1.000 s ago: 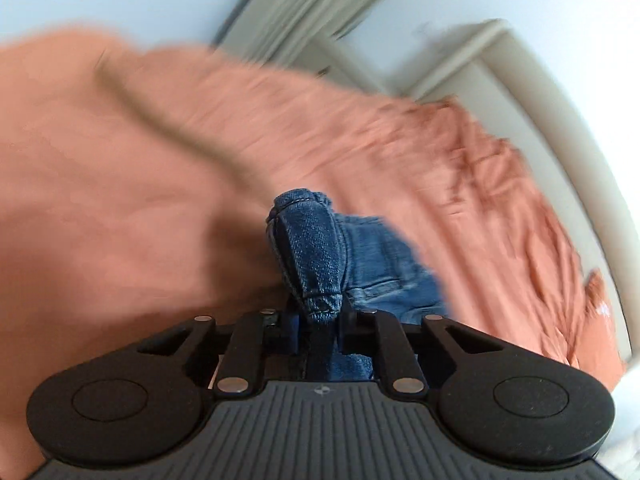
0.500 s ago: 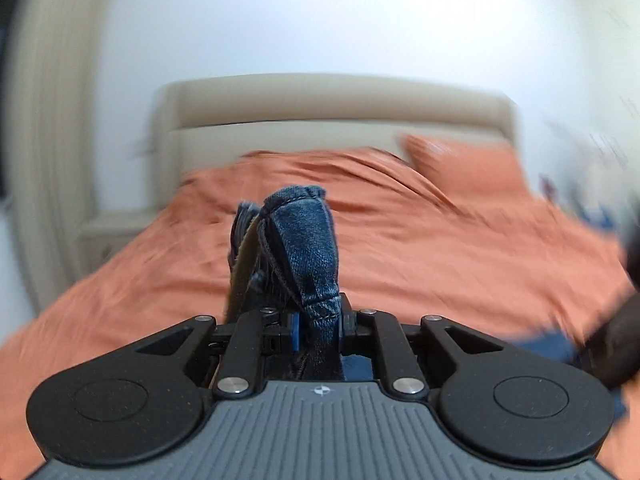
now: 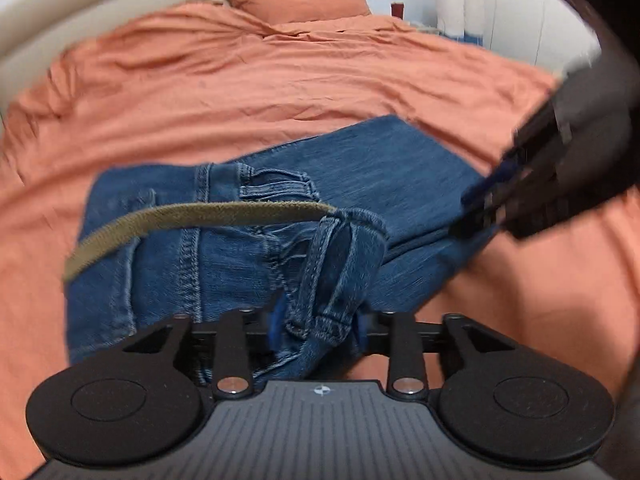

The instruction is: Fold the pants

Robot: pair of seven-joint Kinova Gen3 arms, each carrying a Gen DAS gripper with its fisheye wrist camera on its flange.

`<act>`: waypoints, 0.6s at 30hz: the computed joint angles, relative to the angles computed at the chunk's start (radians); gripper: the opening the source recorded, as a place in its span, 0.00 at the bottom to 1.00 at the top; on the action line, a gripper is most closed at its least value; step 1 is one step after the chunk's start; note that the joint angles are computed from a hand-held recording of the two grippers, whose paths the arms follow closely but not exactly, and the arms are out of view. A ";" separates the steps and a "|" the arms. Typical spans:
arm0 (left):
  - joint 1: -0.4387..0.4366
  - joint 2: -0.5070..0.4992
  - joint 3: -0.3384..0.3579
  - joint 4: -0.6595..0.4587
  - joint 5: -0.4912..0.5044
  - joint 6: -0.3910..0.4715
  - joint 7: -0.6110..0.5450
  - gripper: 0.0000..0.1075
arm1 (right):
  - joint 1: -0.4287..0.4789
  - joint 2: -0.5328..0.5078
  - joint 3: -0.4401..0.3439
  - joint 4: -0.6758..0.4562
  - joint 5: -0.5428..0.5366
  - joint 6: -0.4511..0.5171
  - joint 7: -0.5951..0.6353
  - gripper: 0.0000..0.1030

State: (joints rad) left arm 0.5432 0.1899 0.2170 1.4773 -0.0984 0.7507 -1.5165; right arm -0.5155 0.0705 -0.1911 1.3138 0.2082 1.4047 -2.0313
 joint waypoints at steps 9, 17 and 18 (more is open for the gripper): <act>-0.417 -0.069 0.264 0.024 0.366 -0.010 -0.152 0.51 | 0.030 -0.092 -0.011 0.093 -0.036 -0.120 -0.072 0.20; -0.311 -0.136 0.019 0.140 0.387 -0.202 -0.026 0.51 | 0.089 -0.126 0.004 0.182 -0.151 -0.367 -0.167 0.36; -0.266 -0.127 -0.027 0.134 0.349 -0.203 0.015 0.51 | 0.103 -0.123 0.016 0.195 -0.192 -0.405 -0.175 0.38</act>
State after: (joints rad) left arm 0.2773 0.0630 0.1900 1.6115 0.2502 0.5478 -1.5018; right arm -0.4128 -0.0528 -0.1755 1.5084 0.0165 1.0002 -2.2060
